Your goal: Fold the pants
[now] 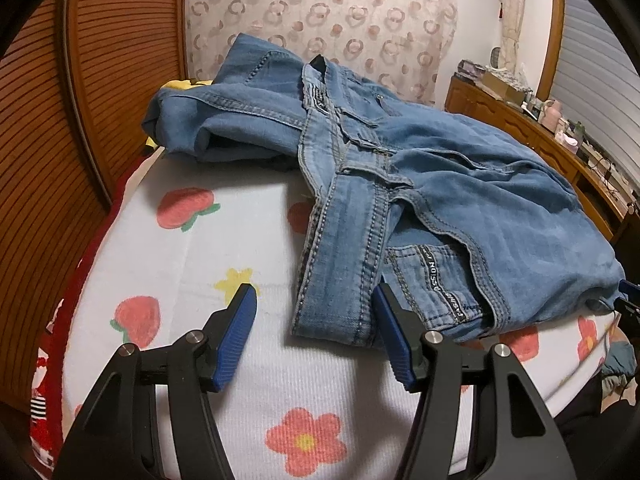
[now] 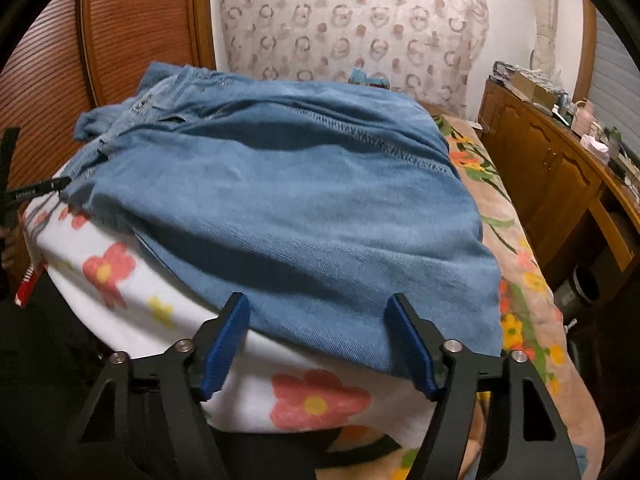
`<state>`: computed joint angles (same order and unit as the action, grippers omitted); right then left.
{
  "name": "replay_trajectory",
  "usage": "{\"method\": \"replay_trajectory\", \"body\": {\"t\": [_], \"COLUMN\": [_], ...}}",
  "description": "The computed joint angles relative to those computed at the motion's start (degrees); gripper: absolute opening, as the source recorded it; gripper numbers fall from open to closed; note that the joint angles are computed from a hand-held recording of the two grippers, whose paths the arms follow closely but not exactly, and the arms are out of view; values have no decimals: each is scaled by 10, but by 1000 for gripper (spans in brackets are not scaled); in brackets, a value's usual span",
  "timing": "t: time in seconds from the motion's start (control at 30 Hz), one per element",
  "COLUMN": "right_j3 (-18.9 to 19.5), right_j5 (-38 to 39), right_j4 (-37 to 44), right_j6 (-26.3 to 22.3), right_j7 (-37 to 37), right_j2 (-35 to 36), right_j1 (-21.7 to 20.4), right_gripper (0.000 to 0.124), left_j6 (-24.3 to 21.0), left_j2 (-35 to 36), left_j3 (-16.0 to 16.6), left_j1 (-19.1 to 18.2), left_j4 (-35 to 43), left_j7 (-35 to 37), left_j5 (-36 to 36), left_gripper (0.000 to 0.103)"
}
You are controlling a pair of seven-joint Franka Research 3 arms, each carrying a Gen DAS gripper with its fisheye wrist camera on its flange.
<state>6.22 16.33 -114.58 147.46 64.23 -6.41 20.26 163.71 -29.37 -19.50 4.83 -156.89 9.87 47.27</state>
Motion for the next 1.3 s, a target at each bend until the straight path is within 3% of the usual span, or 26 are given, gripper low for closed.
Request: {"method": "replay_trajectory", "body": {"t": [0.13,0.37,0.5,0.8,1.3], "right_j3": [0,-6,-10,-10,-11], "right_j5": [5,40,54,98,176], "right_j4": [10,4,10,23,15], "right_j6": [-16,-12,0,36,134], "right_j7": [14,-31,-51,-87,-175], "right_j2": [-4,-8,2,22,8], "right_j1": [0,5,4,-2,11], "right_gripper": [46,4,1,1,1], "left_j6": [3,-1,33,40,45], "left_j2": [5,2,5,-14,-136], "left_j3": [2,-3,5,9,-32], "left_j1": [2,3,1,-15,-3], "left_j4": [3,2,-1,-3,-4], "left_j7": [0,-6,0,53,73], "left_j5": [2,8,12,-27,-54], "left_gripper": [61,61,41,18,16]}}
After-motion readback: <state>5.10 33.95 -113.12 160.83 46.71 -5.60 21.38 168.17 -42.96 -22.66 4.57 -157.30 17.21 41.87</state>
